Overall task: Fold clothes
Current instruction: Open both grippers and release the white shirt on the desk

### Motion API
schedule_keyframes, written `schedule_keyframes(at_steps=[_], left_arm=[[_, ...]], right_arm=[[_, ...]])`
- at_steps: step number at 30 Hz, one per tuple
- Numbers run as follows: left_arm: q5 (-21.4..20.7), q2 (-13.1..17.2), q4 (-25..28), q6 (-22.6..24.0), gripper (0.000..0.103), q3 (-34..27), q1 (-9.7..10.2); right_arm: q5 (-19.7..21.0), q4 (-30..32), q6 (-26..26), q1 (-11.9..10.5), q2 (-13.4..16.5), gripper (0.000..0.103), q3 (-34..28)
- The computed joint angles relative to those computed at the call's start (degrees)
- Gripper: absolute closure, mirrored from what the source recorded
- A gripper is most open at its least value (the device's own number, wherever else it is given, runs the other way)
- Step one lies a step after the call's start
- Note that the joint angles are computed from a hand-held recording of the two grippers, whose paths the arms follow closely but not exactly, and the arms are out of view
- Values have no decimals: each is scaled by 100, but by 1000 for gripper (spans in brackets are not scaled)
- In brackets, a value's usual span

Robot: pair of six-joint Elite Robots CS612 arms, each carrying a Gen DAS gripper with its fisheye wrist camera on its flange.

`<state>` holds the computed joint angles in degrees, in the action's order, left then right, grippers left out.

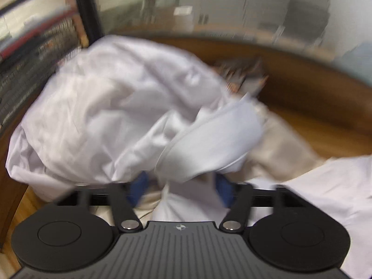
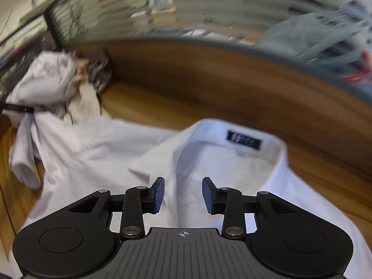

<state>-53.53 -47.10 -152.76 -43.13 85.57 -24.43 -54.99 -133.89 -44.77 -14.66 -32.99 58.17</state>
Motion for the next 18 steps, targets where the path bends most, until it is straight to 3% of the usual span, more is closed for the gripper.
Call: schedule_keyframes(at_steps=[2,8,14,18], left_arm=[[168,-67,-475,195,9,146,-94],[36,-118,-924,500,9,106,-351],[-807,106,-1652,1048,9,-165,-596],[-1549,407,-1789,1470,9,-573,-683]], right_arm=[[36,-221,235,-71,-130,64,186],[-277,-761,521,-228,-496,64,833],[-540,-848,589,-406,-835,64,1523],[-628,-863,637,-530,-1078,64,2030]])
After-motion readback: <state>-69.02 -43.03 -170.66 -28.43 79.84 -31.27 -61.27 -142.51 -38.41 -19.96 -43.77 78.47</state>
